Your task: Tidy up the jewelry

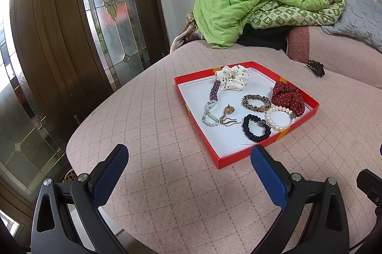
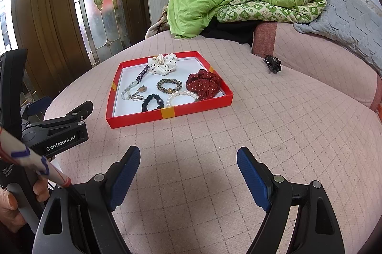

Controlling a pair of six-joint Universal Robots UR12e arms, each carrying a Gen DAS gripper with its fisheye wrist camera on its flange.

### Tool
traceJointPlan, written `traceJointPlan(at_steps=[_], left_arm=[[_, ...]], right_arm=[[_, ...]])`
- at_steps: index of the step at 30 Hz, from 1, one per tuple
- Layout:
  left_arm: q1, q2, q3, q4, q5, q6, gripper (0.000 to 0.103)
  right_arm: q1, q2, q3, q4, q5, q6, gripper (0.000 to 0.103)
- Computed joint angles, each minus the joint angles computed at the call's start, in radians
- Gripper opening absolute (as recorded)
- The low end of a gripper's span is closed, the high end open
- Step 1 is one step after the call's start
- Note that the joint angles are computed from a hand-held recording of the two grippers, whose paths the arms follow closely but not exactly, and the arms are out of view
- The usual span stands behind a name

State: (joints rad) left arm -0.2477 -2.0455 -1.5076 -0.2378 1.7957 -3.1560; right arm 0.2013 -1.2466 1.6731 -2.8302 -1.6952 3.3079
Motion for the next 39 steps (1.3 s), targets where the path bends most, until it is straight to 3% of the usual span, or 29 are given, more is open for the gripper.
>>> traceJointPlan(at_steps=[39], left_arm=[[0.004, -0.003, 0.003, -0.006, -0.006, -0.001, 0.102]], right_arm=[[-0.008, -0.011, 0.014, 0.004, -0.008, -0.001, 0.087]])
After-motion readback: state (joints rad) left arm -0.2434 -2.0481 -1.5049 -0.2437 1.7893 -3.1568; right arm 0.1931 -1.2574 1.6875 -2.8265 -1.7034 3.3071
